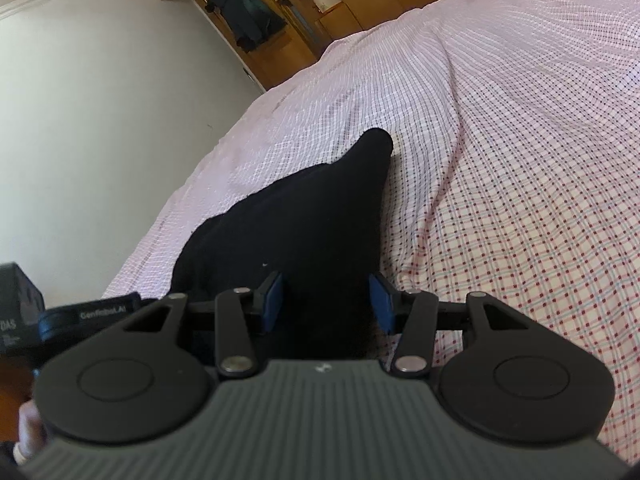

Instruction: Fold small clothes

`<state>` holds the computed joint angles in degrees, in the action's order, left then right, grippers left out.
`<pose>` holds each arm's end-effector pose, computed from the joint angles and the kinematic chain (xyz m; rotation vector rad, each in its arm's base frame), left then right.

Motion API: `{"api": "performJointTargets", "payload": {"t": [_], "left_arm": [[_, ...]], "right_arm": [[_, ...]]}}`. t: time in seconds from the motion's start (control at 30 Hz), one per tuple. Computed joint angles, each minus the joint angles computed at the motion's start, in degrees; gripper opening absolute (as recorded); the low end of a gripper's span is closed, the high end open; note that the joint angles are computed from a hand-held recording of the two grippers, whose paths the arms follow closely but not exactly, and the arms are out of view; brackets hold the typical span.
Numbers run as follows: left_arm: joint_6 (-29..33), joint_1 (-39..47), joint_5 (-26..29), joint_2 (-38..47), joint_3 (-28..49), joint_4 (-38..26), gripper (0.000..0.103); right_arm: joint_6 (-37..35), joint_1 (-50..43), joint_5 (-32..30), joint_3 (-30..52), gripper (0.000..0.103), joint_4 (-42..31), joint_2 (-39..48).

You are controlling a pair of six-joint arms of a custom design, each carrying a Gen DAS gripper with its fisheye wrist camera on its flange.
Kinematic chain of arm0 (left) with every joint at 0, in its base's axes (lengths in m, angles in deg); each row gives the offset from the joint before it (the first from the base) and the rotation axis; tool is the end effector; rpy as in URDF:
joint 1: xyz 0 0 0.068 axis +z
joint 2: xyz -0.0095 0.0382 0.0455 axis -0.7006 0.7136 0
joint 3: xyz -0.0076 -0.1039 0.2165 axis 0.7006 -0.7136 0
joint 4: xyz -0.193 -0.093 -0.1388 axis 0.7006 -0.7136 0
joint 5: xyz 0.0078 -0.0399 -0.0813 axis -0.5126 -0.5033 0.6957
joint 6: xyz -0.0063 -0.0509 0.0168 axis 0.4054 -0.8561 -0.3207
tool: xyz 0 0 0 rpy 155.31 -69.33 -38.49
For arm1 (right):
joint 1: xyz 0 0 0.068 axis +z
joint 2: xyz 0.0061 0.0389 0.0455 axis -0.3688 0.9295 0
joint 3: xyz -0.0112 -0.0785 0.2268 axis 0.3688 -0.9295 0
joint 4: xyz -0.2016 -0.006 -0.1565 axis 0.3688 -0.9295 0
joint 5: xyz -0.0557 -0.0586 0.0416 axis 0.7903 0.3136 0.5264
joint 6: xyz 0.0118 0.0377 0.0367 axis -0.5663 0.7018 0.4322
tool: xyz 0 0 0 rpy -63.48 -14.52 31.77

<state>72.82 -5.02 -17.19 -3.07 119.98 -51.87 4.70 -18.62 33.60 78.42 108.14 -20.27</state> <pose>0.1724 0.1085 0.1434 -0.1315 2.2921 -0.5656 0.1773 0.0248 0.0936 0.1234 2.1472 0.7580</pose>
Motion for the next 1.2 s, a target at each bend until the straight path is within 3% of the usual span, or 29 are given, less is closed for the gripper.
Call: {"api": "performJointTargets", "payload": {"t": [0.13, 0.23, 0.3, 0.47, 0.57, 0.6, 0.67, 0.7, 0.73, 0.77, 0.87, 1.0, 1.1, 1.13, 1.2], "left_arm": [[5.3, 6.6, 4.3, -1.9, 0.5, -6.8, 0.016], [11.4, 8.7, 1.5, -6.0, -0.7, -10.4, 0.011], [13.7, 9.6, 0.3, -3.8, -0.6, -10.5, 0.011], [12.6, 8.9, -1.2, -0.2, 1.0, -8.9, 0.011], [9.7, 6.3, -2.4, -0.7, 2.1, -7.5, 0.015], [9.0, 5.9, -2.3, -1.2, 2.6, -7.7, 0.024], [6.5, 4.7, -1.6, -2.2, 3.3, -6.9, 0.055], [5.3, 4.2, -1.4, -3.1, 3.3, -6.2, 0.078], [3.3, 3.3, -1.7, -4.3, 3.0, -4.6, 0.093], [0.8, 1.9, -2.8, -5.6, 2.4, -2.4, 0.096], [-3.4, -3.1, -5.7, -3.7, 3.7, 1.9, 0.096], [-10.6, -7.1, -4.8, 4.2, 5.9, 8.6, 0.096], [-17.6, -10.1, -4.5, 9.9, 4.8, 18.9, 0.092], [-19.2, -11.2, -4.6, 11.5, 4.4, 21.6, 0.072], [-20.2, -13.0, -7.3, 13.3, 4.6, 23.4, 0.044]], "right_arm": [[1.5, -0.4, 0.5, 1.4, 0.05, 3.4, 3.8], [0.6, 0.6, -0.2, 2.9, 0.05, 3.5, 6.9], [-1.5, 3.7, 1.7, 2.1, 0.05, 4.3, 6.6], [-6.8, 14.1, 12.0, 1.2, 0.052, 3.5, 5.3], [-8.0, 11.0, 9.1, 2.2, 0.056, 0.4, 3.9], [-7.5, 9.1, 7.1, 2.4, 0.06, -0.5, 3.5], [-6.4, 4.6, 2.2, 3.0, 0.066, -1.4, 3.6], [-6.0, 2.7, 0.1, 3.3, 0.069, -1.8, 3.5], [-5.1, 1.3, -1.6, 3.6, 0.07, -0.9, 4.6], [-4.4, 0.1, -3.1, 3.7, 0.073, 0.5, 6.0], [-2.9, -2.0, -4.7, 5.4, 0.078, 2.5, 10.3], [-1.6, -2.1, -6.2, 8.7, 0.078, 5.8, 18.1], [0.7, -2.1, -8.3, 11.4, 0.078, 10.9, 25.8], [1.6, -1.8, -8.2, 12.2, 0.078, 13.4, 28.3], [2.6, -0.9, -7.1, 13.9, 0.078, 15.9, 31.9]]}}
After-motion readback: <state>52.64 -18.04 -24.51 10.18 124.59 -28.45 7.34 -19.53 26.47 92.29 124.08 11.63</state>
